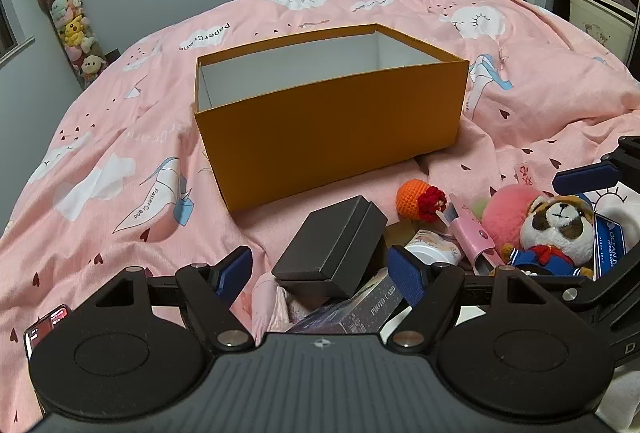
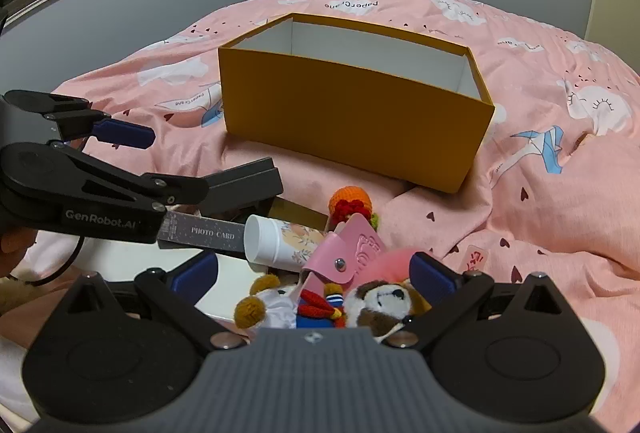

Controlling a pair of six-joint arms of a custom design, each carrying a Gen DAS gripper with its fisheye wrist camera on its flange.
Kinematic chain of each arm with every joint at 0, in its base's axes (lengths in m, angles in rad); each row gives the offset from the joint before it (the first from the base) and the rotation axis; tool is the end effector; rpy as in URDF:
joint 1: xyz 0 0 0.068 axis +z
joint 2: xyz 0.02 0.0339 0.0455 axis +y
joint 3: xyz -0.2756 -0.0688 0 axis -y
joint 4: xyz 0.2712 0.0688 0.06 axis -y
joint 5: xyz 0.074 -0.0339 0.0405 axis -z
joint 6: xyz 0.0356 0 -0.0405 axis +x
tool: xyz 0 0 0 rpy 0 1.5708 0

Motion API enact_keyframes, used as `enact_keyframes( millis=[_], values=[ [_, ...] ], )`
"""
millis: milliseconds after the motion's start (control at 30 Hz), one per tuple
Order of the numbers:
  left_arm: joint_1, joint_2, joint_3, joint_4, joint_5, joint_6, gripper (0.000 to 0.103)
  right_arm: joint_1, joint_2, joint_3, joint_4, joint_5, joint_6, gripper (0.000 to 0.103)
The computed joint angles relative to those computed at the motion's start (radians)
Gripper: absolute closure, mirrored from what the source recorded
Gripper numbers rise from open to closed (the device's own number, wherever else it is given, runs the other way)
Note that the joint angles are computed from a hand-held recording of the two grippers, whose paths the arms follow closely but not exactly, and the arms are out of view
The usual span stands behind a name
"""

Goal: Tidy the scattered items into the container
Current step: 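Move the left tool toward the pile of items beside the box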

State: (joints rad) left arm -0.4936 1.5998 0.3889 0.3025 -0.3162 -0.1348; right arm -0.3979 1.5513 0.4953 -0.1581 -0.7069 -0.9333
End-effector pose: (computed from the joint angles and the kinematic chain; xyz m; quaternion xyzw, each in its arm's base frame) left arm 0.2219 -0.1068 0.0713 0.1163 0.9280 0.0424 0.3514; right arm 0.2262 -0.0700 0.0878 -0.3034 0.8742 0.1652 0.3413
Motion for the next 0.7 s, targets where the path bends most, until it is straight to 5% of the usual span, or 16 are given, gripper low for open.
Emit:
enact_keyframes(
  millis=[700],
  values=[
    [-0.002, 0.008, 0.0, 0.001, 0.007, -0.009, 0.015, -0.009, 0.013, -0.002, 0.008, -0.002, -0.01, 0.001]
  ],
)
